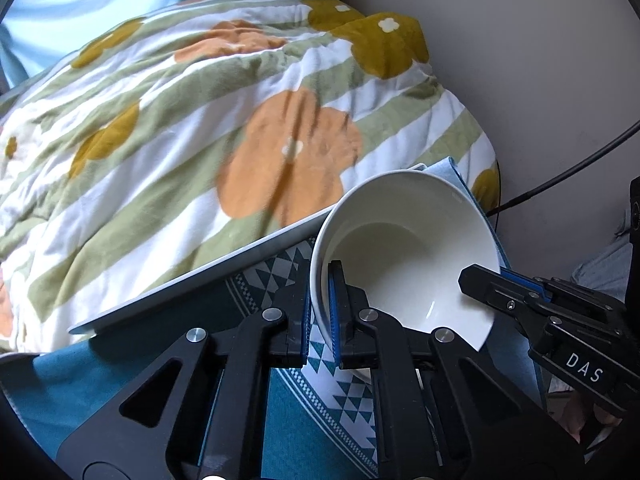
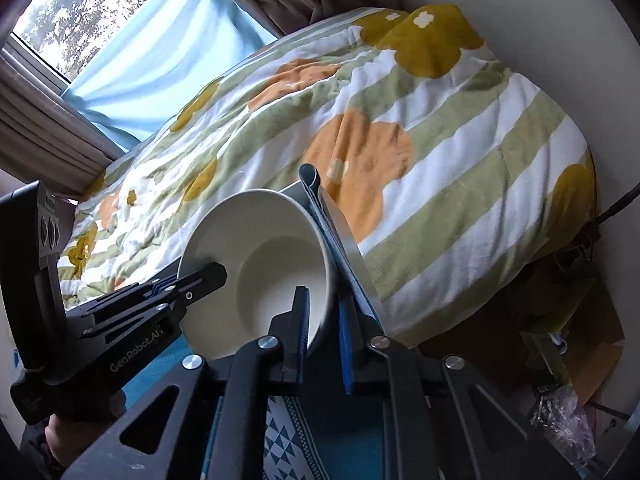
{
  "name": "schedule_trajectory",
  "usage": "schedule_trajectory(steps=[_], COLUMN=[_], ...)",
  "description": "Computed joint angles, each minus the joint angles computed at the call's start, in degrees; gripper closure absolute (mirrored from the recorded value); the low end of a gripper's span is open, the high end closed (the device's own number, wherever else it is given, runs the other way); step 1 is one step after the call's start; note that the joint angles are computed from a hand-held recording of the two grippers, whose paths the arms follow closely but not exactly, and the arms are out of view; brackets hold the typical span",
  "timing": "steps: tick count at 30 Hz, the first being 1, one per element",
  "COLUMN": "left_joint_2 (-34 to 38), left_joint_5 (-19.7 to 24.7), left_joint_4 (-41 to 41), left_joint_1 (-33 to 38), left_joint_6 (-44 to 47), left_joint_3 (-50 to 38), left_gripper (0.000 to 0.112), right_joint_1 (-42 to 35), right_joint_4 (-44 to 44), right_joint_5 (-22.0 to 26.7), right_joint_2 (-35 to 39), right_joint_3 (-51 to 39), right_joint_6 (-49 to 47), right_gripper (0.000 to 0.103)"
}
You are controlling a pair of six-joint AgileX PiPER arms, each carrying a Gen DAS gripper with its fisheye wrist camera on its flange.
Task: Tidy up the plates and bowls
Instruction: 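Reach the left tool to the small white bowl and grip its rim, then carry the white bowl with the left tool and lower it into the cream bowl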
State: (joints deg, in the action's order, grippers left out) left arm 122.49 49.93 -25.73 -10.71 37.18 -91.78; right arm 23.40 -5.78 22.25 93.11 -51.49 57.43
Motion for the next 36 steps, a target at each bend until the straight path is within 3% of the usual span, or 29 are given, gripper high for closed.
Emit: schedule_trajectory(steps=[9,18,24,29,32,36], left_joint_2=[-8.2,-26.4,-39.7,-46.4,-47.2,-43.2], left_joint_5=[0.6,2.7,6.3,11.6,15.1,19.3], left_joint_4=[1.9,2.2,1.6,0.8,0.1,-1.9], left_joint_1=[1.3,8.5,20.7,35.9,46.2,59.4], left_joint_6=[-4.3,-8.9,-7.5,-2.4,3.4,11.5], left_joint_3=[6.8,19.2,26.4,28.7,28.1,24.5], left_gripper=[0.106,0.106,0.106,0.106,0.106,0.106], right_joint_1=[3.6,12.9,21.5,28.9,32.2,36.4], right_joint_4=[-3.5,-5.9,-6.3,-4.8,-3.1,-0.9], right_joint_5=[5.7,14.2,18.8,20.2,21.6,23.7], right_joint_2=[-3.9,-9.8,-8.7,-3.1,1.4,9.7], right_joint_3=[-2.1,-7.9,-16.2,-25.0,-30.9,-41.3], right_joint_6=[2.6,3.0,0.8,-1.7,-3.4,-4.9], right_gripper=[0.090,0.090,0.090,0.090,0.090,0.090])
